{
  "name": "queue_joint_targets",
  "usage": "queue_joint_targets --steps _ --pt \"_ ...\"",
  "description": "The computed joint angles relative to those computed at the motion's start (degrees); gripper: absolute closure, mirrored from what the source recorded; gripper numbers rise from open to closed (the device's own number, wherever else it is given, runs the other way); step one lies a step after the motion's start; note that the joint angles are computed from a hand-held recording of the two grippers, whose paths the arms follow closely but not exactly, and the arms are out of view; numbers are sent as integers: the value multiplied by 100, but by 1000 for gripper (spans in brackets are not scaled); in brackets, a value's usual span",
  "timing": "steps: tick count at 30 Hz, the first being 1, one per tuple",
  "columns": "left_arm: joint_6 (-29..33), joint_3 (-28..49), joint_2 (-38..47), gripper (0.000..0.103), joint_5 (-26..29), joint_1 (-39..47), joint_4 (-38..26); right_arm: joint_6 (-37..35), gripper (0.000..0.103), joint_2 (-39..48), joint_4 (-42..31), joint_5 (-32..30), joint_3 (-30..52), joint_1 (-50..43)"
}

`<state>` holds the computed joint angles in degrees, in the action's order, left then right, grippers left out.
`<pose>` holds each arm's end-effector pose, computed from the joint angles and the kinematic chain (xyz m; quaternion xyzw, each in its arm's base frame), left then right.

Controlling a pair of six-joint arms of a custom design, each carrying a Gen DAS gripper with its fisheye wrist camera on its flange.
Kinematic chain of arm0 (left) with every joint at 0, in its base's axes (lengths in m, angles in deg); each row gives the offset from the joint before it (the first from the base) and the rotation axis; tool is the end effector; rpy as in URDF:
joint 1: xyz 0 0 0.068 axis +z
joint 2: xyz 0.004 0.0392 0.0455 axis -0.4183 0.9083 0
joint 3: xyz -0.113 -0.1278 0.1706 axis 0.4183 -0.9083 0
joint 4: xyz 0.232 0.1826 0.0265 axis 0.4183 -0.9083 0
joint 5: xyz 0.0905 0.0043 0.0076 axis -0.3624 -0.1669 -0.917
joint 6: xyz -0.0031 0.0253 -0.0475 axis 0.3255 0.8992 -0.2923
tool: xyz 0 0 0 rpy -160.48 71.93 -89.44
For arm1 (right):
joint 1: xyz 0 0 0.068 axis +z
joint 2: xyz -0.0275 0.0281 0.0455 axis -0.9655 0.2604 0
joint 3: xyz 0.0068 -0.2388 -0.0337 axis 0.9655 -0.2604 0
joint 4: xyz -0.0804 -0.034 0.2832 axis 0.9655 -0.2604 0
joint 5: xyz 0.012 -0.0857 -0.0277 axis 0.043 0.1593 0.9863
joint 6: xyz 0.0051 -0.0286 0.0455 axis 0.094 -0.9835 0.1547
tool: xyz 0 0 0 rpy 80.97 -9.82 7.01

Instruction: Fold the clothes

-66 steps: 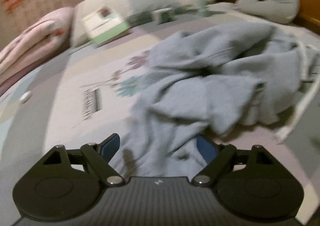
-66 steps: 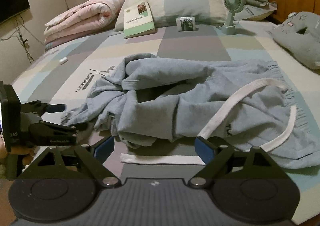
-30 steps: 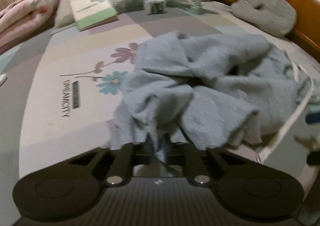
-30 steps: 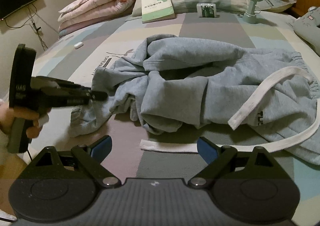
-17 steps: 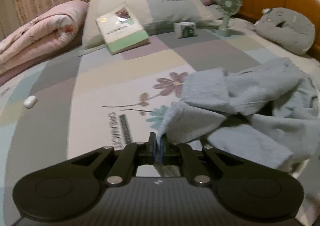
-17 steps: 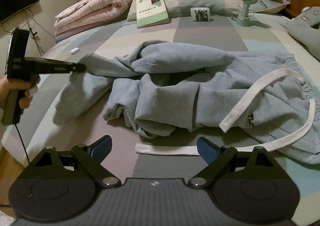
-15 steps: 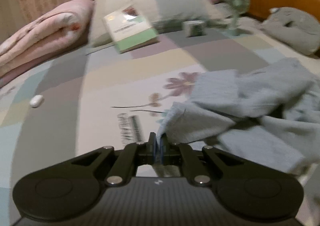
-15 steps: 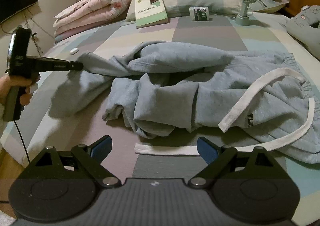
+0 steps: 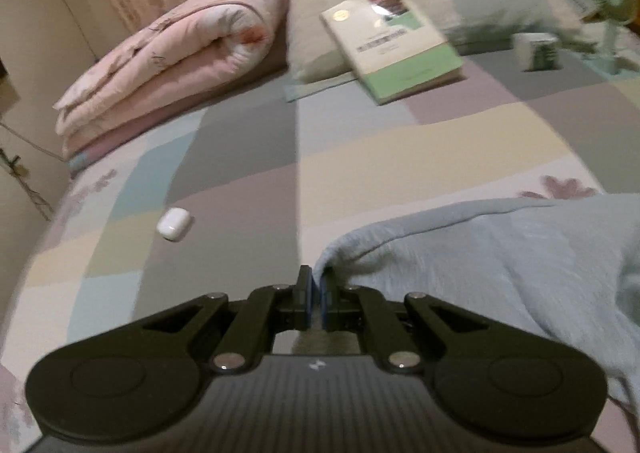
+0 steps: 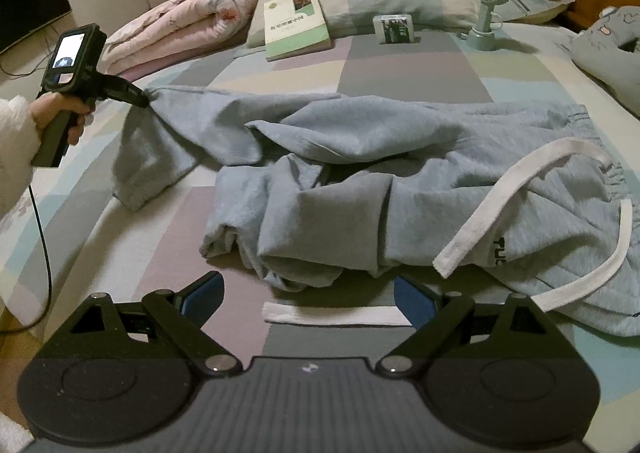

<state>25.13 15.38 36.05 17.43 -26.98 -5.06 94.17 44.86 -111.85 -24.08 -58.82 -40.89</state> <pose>0.3419 0.0019 0.1864 -0.0395 0.9167 0.2071 0.3394 0.1639 0.1134 0.1587 -0.1457 0.9120 0.1934 0.3312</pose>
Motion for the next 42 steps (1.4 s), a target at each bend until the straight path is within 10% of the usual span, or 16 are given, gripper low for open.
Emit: queue_joint_targets --steps 14,19,24,42 --pt "26 1805 1882 86 -147 441 149 1 8 1309 817 -210 188 -524" --pt "312 1706 1805 57 -179 432 227 71 8 1396 899 -169 203 -350" --pt "442 1405 1314 51 -172 490 375 197 8 1220 864 -230 163 -276" --pt "6 -3140 -2356 49 860 -419 1046 340 8 627 340 -2 166 400"
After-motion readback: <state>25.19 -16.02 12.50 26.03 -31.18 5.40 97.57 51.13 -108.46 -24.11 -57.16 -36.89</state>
